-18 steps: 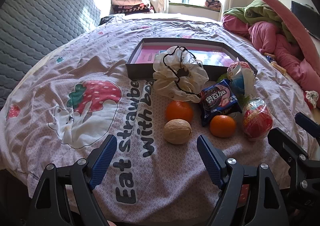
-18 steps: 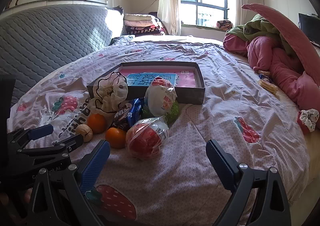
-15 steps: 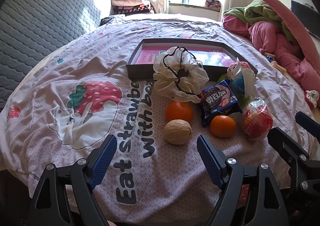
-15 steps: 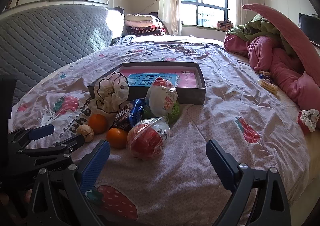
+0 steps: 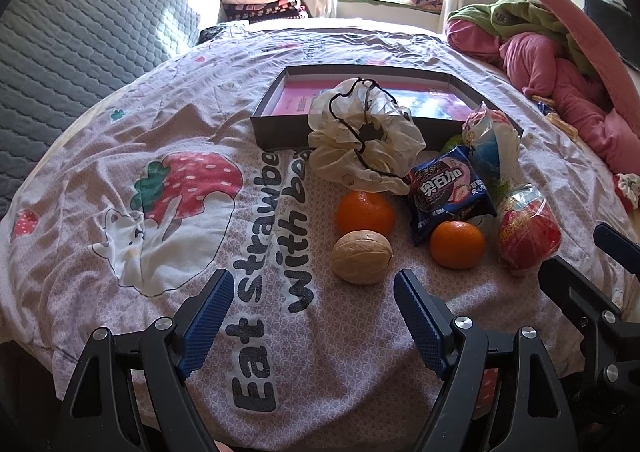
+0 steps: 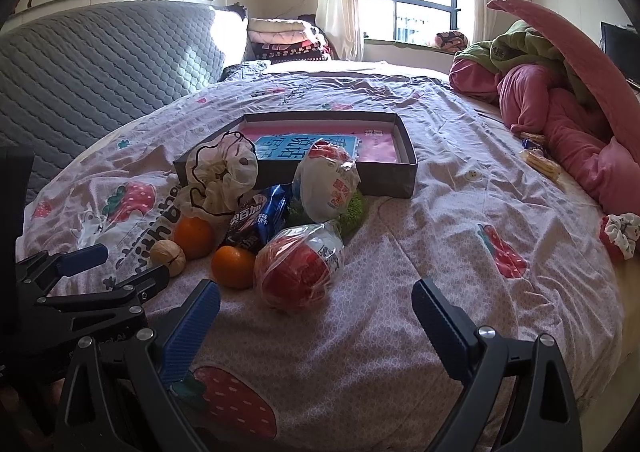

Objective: Organize objects
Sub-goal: 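Reach the left gripper to the walnut while the right gripper reaches the plastic-wrapped red ball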

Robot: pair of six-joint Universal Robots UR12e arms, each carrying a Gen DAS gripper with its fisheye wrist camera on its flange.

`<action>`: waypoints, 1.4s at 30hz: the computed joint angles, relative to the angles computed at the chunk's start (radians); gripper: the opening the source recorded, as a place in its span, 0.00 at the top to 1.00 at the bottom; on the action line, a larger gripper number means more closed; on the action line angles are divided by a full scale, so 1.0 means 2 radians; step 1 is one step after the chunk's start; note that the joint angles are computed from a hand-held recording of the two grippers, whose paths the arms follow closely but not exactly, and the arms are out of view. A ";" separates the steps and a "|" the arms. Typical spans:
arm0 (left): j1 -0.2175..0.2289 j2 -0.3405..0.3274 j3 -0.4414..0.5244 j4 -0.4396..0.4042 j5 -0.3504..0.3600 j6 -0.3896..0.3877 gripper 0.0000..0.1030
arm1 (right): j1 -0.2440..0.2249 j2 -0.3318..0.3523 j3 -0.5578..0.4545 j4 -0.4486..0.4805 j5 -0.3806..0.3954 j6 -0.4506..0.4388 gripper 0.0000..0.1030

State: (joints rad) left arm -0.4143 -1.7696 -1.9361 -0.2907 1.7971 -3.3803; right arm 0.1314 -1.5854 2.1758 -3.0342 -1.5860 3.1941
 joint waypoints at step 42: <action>0.008 -0.022 0.023 -0.021 -0.028 -0.029 0.32 | -0.013 0.034 -0.034 0.056 0.030 0.075 0.36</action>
State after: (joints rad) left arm -0.3992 -1.8144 -1.8895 -0.3322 1.7410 -3.4389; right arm 0.1059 -1.5170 2.1080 -2.9214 -1.5260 3.3433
